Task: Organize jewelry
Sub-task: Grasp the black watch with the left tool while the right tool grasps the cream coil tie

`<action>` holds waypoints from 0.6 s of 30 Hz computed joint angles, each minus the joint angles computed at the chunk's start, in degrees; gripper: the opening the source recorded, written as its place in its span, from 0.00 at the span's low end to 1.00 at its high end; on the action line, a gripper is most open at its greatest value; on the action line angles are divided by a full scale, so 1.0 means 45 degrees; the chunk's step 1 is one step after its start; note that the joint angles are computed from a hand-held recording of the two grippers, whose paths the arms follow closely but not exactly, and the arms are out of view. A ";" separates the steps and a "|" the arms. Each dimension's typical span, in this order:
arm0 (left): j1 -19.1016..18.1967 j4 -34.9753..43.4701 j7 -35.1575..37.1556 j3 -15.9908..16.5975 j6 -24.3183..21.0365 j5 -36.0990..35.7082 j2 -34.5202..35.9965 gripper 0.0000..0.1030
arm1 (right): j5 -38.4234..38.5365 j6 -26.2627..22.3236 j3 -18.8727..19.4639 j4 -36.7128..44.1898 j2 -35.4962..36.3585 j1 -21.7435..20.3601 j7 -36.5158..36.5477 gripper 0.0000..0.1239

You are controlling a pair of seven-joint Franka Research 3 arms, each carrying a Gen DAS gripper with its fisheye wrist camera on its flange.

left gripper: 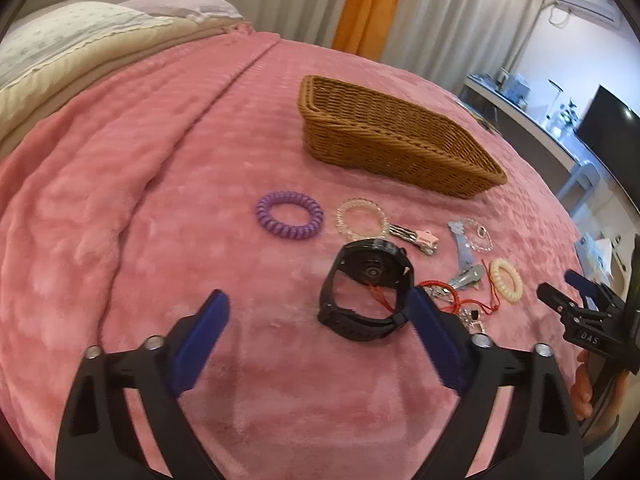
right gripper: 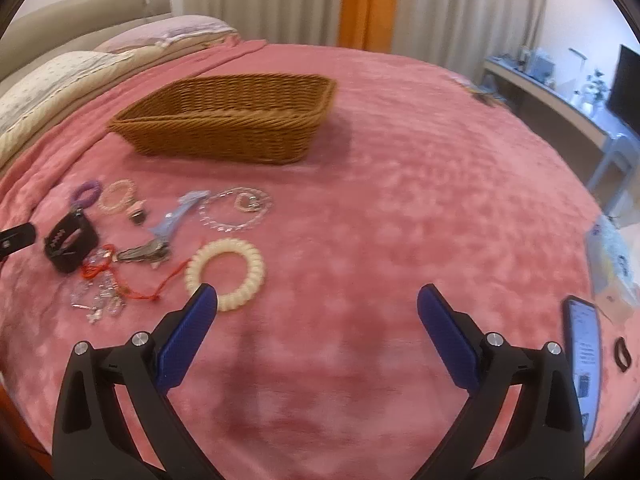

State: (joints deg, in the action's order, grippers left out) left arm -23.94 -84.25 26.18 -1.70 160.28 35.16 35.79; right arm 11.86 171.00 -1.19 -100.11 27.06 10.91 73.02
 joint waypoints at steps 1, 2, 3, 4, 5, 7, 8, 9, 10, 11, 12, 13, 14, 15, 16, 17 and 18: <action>0.0083 0.0132 0.0284 -0.0134 -0.0155 -0.0089 0.0069 0.81 | -0.0028 -0.0152 -0.0022 0.0158 0.0057 0.0040 0.0033 0.69; 0.0094 0.0298 0.0480 -0.0200 -0.0329 -0.0151 0.0149 0.77 | -0.0151 -0.0605 -0.0170 0.0475 0.0169 0.0198 0.0213 0.63; 0.0184 0.0458 0.0832 -0.0356 -0.0519 -0.0287 0.0229 0.73 | -0.0157 -0.0949 -0.0135 0.0737 0.0277 0.0177 0.0264 0.55; 0.0334 0.0591 0.1216 -0.0567 -0.0614 -0.0516 0.0314 0.70 | 0.0058 -0.1513 0.0168 0.1181 0.0480 -0.0083 0.0130 0.53; 0.0518 0.0719 0.1609 -0.0801 -0.0640 -0.0819 0.0415 0.65 | 0.0184 -0.1944 0.0306 0.1665 0.0743 -0.0197 0.0103 0.49; 0.0698 0.0962 0.2161 -0.1063 -0.0661 -0.1321 0.0626 0.57 | 0.0164 -0.2699 0.0260 0.2488 0.1248 -0.0162 0.0260 0.45; 0.0789 0.1151 0.2482 -0.1186 -0.0770 -0.1593 0.0769 0.52 | 0.0054 -0.2899 0.0168 0.2740 0.1416 -0.0066 0.0388 0.41; 0.0774 0.1320 0.2675 -0.1187 -0.0900 -0.1763 0.0874 0.48 | 0.0029 -0.2939 0.0187 0.2763 0.1448 -0.0049 0.0396 0.37; 0.0727 0.1518 0.2826 -0.1174 -0.1058 -0.1908 0.1003 0.47 | -0.0021 -0.3041 0.0188 0.2914 0.1555 -0.0014 0.0418 0.35; 0.0722 0.1756 0.3019 -0.1193 -0.1236 -0.2072 0.1159 0.45 | -0.0203 -0.3102 0.0068 0.3045 0.1651 0.0130 0.0527 0.32; 0.0759 0.1983 0.3248 -0.1276 -0.1369 -0.2284 0.1323 0.43 | -0.0422 -0.3139 -0.0074 0.3145 0.1727 0.0281 0.0646 0.30; 0.0798 0.2154 0.3462 -0.1354 -0.1433 -0.2486 0.1454 0.42 | -0.0603 -0.3135 -0.0167 0.3181 0.1762 0.0390 0.0729 0.30; 0.0828 0.2308 0.3663 -0.1420 -0.1508 -0.2679 0.1573 0.41 | -0.0764 -0.3066 -0.0239 0.3184 0.1784 0.0478 0.0794 0.27; 0.0783 0.2614 0.3847 -0.1431 -0.1753 -0.2825 0.1768 0.38 | -0.0808 -0.3046 -0.0183 0.3192 0.1800 0.0456 0.0745 0.23; 0.0687 0.2808 0.3931 -0.1352 -0.1934 -0.2876 0.1879 0.36 | -0.0770 -0.3067 -0.0045 0.3192 0.1807 0.0365 0.0597 0.21; 0.0582 0.3020 0.3987 -0.1270 -0.2100 -0.2899 0.1997 0.33 | -0.0718 -0.3024 0.0056 0.3146 0.1790 0.0290 0.0469 0.17; 0.0526 0.3194 0.4073 -0.1245 -0.2177 -0.2943 0.2100 0.28 | -0.0616 -0.2961 0.0219 0.3094 0.1764 0.0174 0.0245 0.11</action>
State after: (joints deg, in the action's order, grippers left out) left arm -21.58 -69.88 44.51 -7.30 150.48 21.91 45.24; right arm 9.09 157.68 -0.20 -86.19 34.99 11.69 74.12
